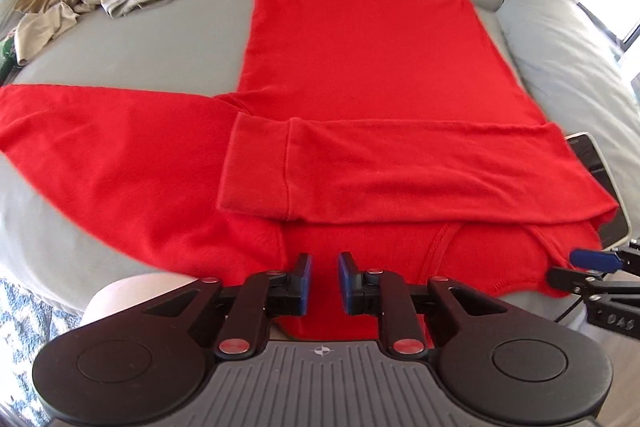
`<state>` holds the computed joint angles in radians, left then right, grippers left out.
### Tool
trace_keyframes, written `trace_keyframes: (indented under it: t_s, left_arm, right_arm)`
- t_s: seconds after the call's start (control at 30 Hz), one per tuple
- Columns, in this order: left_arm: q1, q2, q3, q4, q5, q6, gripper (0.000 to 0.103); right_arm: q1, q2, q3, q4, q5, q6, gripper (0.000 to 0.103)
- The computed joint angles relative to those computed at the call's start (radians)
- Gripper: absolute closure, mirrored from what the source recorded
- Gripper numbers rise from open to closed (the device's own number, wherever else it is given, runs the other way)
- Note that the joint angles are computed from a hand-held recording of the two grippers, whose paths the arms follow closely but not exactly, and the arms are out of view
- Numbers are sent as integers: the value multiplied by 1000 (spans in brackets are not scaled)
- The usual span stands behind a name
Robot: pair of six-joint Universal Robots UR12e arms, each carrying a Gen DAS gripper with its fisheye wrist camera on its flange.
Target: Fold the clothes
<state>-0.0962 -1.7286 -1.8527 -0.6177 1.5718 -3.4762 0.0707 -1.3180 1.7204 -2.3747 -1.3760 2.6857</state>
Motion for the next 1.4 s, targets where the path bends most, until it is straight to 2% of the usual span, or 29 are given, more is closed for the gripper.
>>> trace_keyframes:
  t_s: [0.07, 0.13, 0.2, 0.27, 0.3, 0.37, 0.4, 0.47, 0.53, 0.6, 0.7, 0.77, 0.87, 0.97, 1.03, 1.2, 1.37, 1.4]
  left_arm:
    - [15, 36, -45, 49, -27, -42, 84]
    - [27, 66, -85, 98, -38, -95, 78]
    - [36, 90, -120, 147, -34, -158, 68]
    - [48, 111, -152, 200, -36, -206, 64]
    - [52, 120, -166, 232, -28, -237, 63]
    - [55, 132, -182, 270, 33, -286, 60]
    - [57, 137, -190, 288, 64, -310, 54]
    - [61, 146, -204, 322, 126, -357, 53]
    - [91, 158, -238, 391, 142, -435, 53]
    - [125, 163, -270, 462, 155, -516, 53]
    - [190, 158, -312, 540, 182, -639, 57]
    - [244, 144, -337, 612, 161, -718, 64]
    - [327, 101, -364, 748, 89, -818, 64]
    - [398, 44, -363, 827, -27, -893, 63]
    - [436, 1, -354, 880, -98, -948, 63]
    - [459, -69, -302, 948, -80, -991, 61]
    - [495, -113, -248, 918, -112, -987, 61]
    - [496, -119, -236, 900, -104, -992, 64]
  right_arm:
    - [-29, -26, -1, 72, 47, 40, 61]
    - [-67, -57, 22, 88, 152, 60, 53]
    - [-80, -79, 52, 38, 206, 76, 44]
    - [-78, -81, 68, -32, 240, 88, 42]
    - [-76, -81, 76, -68, 257, 96, 38]
    - [-65, -67, 70, -115, 266, 141, 28]
    - [-61, -59, 60, -121, 264, 169, 24]
    - [-50, -37, 28, -114, 242, 238, 24]
    - [-41, -8, -14, -85, 229, 329, 24]
    - [-44, 17, -52, -44, 264, 429, 24]
    - [-44, 35, -77, -54, 344, 503, 25]
    - [-40, 45, -90, -78, 391, 542, 25]
    - [-29, 49, -99, -125, 436, 573, 25]
    - [-23, 51, -107, -163, 488, 611, 25]
    - [-16, 49, -110, -180, 497, 621, 25]
    - [0, 45, -123, -177, 478, 605, 25]
    - [4, 44, -124, -160, 479, 591, 25]
    - [5, 45, -125, -158, 481, 587, 25]
